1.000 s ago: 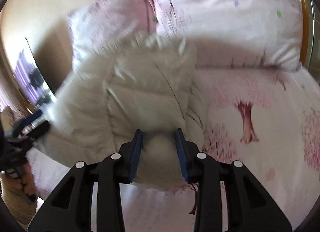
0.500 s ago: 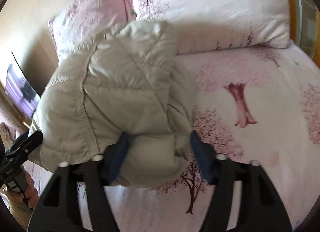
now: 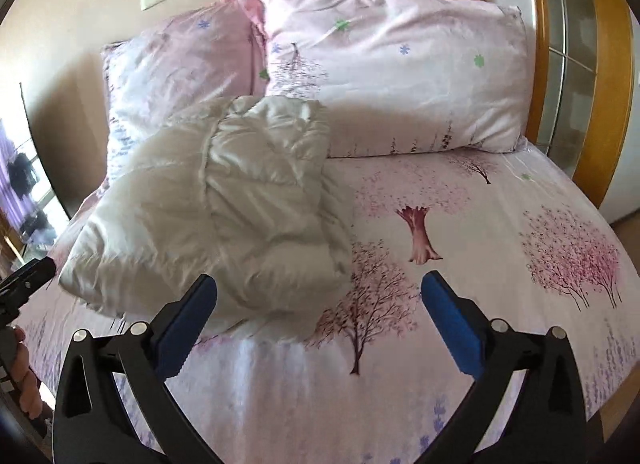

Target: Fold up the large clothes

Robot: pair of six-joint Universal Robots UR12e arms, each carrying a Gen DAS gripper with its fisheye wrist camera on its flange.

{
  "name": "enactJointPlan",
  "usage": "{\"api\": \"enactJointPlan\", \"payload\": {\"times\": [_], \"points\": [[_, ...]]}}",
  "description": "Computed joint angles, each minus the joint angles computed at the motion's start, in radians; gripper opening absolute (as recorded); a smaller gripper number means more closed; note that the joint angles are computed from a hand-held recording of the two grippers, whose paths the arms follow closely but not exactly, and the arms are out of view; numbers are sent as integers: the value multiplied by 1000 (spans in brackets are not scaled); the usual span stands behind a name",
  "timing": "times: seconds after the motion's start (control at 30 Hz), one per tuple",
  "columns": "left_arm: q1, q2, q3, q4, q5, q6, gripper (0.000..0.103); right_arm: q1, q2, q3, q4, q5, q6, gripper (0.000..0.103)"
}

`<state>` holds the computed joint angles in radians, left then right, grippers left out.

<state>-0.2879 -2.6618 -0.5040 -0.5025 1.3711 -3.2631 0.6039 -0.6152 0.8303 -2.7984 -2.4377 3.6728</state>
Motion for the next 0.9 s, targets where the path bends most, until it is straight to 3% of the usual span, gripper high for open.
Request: {"api": "enactJointPlan", "payload": {"times": [0.47,0.9], "points": [[-24,94,-183,-6,114,78,101,29,14,-9,68,19,28,102],[-39,96,-179,-108,158,128,101,33,6,-2,166,70,87,102]]}}
